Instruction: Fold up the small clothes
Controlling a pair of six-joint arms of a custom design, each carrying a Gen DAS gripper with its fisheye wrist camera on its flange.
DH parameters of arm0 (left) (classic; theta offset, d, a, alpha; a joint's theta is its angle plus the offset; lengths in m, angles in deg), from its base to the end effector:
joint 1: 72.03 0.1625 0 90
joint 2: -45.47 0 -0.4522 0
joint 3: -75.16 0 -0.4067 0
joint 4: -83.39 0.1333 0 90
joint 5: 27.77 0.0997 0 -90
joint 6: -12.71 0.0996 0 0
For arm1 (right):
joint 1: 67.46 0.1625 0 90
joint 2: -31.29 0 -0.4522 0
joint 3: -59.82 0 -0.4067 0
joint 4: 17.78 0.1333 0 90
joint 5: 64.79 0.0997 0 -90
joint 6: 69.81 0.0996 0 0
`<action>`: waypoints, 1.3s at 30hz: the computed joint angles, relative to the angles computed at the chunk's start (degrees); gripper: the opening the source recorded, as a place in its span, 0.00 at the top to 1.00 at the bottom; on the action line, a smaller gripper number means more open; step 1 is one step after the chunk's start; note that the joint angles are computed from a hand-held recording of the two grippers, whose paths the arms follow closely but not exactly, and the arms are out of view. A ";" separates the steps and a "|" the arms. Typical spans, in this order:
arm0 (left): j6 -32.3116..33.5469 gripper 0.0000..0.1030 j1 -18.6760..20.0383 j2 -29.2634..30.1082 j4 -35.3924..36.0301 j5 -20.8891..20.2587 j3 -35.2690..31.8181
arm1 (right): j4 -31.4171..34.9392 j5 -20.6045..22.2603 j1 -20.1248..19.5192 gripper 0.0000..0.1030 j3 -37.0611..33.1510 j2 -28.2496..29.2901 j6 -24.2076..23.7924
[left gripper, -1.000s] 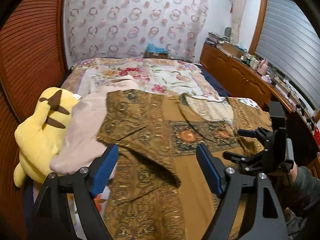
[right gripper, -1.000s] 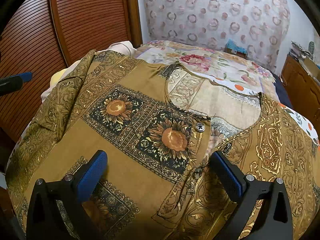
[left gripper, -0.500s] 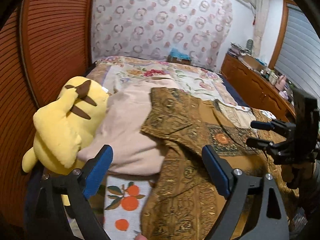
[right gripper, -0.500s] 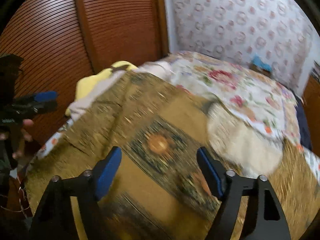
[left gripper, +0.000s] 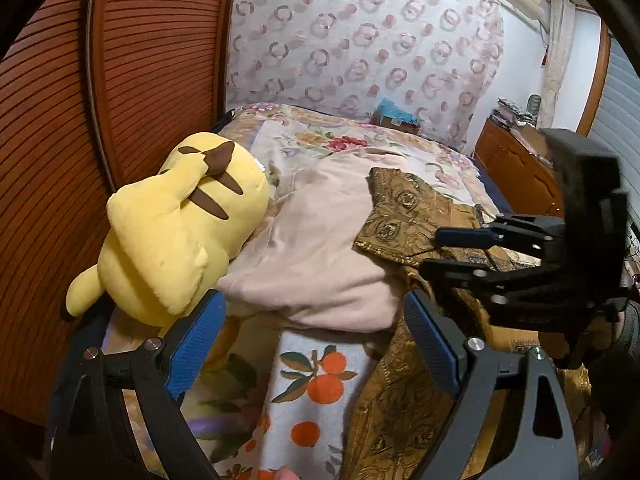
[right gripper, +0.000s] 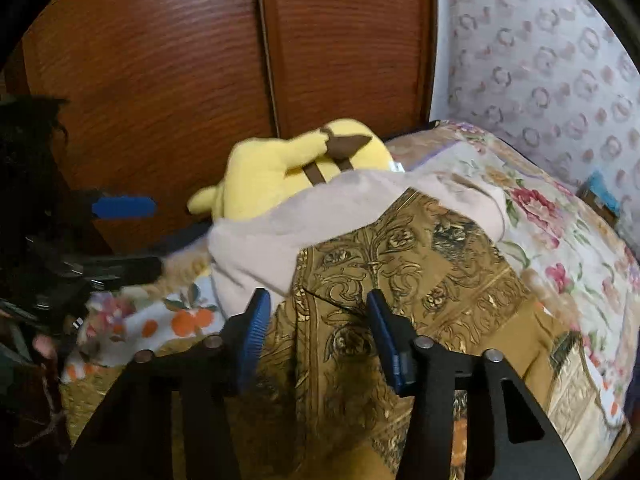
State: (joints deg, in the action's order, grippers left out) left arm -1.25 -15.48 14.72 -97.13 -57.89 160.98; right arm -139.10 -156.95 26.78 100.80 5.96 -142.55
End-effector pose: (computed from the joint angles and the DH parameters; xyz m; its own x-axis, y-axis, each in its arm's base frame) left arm -0.2202 -0.7315 0.0774 -0.7830 -0.3018 -0.5439 0.2680 0.6254 -0.7328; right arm 0.1974 -0.9111 0.1774 -0.2279 -0.9359 0.2687 -0.9735 0.2240 -0.0455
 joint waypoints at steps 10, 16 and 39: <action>0.75 0.12 0.21 0.27 -0.72 -0.94 0.06 | -2.02 1.66 -0.91 0.94 -4.47 2.45 2.38; 2.93 0.12 0.02 1.64 -0.76 -2.50 -2.01 | -7.47 2.09 -2.72 0.94 -3.03 0.50 8.39; 8.35 0.12 1.63 7.83 7.80 -6.92 -15.46 | -17.00 -6.25 -6.09 0.39 4.89 -4.54 12.05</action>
